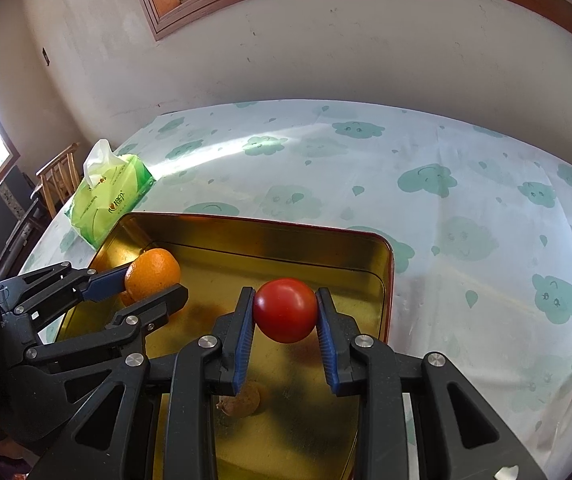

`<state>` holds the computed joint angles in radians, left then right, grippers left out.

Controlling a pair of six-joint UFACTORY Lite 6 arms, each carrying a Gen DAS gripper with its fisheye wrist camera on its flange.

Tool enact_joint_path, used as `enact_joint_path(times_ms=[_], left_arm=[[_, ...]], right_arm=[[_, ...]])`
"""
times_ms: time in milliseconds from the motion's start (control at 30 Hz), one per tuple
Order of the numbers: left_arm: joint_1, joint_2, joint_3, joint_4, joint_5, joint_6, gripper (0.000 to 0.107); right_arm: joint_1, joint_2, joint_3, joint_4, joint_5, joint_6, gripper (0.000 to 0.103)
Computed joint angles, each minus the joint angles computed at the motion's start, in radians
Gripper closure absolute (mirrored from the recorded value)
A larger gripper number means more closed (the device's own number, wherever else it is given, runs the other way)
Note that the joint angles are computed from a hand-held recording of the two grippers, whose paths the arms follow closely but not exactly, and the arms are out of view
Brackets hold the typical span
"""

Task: Organize fruits
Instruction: 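Lower both fruits into the tin and open both tools, then grasp the glossy black fruit with the right tool while the left tool grasps a tangerine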

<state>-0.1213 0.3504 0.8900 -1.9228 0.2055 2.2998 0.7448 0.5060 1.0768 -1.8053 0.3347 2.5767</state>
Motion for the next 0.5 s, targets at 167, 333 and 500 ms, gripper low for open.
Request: enact_joint_path(times_ms=[167, 333, 500], left_arm=[[-0.012, 0.001, 0.004, -0.076, -0.025, 0.073, 0.054], [0.025, -0.077, -0.052, -0.043, 0.049, 0.064, 0.044], [0.134, -0.21, -0.157, 0.073, 0.196, 0.011, 0.043]], right_arm=[[0.001, -0.033, -0.044, -0.103, 0.027, 0.126, 0.071], [0.046, -0.156, -0.178, -0.187, 0.12, 0.266, 0.069], [0.28, -0.389, -0.43, -0.168, 0.411, 0.402, 0.069]])
